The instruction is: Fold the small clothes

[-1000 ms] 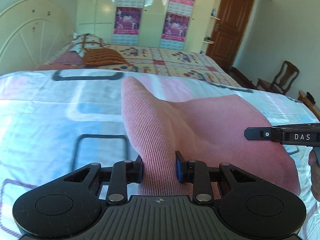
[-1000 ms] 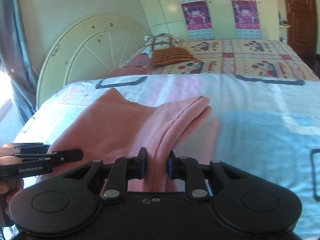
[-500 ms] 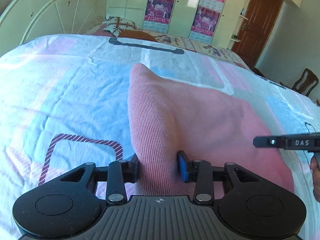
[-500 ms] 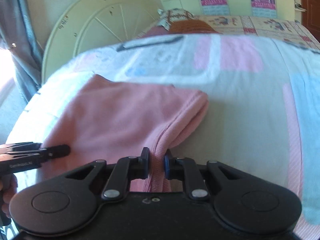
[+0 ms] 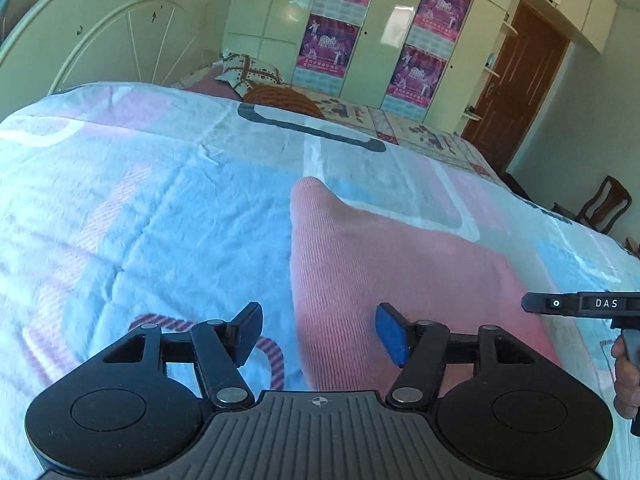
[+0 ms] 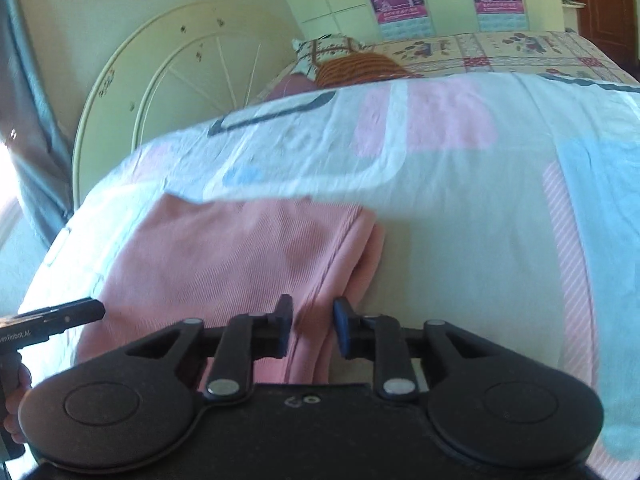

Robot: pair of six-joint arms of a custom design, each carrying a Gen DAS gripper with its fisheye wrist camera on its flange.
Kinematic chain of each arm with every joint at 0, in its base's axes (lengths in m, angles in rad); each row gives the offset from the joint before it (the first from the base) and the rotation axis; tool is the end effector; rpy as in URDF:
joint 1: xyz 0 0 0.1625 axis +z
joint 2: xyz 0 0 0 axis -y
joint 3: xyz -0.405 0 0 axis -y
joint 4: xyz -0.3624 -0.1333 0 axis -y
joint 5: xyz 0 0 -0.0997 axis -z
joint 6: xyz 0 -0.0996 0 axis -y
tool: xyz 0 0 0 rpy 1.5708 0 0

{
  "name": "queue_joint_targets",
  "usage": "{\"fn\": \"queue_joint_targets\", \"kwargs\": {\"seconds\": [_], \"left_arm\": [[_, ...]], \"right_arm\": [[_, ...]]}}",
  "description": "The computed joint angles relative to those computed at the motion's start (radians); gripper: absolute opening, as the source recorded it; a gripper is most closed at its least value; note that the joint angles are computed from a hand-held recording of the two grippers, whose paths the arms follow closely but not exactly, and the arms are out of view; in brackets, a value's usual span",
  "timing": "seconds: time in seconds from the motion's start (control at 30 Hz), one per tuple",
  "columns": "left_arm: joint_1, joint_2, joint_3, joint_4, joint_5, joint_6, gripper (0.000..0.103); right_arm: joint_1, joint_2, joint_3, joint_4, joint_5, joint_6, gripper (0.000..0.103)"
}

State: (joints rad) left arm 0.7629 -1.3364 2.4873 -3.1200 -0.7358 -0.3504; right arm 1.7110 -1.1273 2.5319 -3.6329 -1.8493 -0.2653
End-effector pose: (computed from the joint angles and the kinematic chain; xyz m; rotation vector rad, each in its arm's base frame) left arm -0.1168 -0.3982 0.2026 0.3434 2.4463 -1.0129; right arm 0.1567 -0.3527 0.1560 0.4159 -2.6619 0.8927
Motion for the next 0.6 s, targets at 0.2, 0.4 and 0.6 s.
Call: {"fn": "queue_joint_targets", "kwargs": {"seconds": [0.2, 0.4, 0.6], "left_arm": [[0.083, 0.061, -0.066, 0.06, -0.048, 0.03, 0.056], [0.026, 0.003, -0.024, 0.098, -0.011, -0.012, 0.056], [-0.153, -0.226, 0.161, 0.257, 0.031, -0.188, 0.056]], "right_arm": [[0.029, 0.088, -0.114, 0.101, -0.168, -0.025, 0.007], [0.06, 0.077, -0.107, 0.106, -0.215, 0.011, 0.009], [0.156, -0.025, 0.043, 0.026, -0.165, -0.045, 0.01]]}}
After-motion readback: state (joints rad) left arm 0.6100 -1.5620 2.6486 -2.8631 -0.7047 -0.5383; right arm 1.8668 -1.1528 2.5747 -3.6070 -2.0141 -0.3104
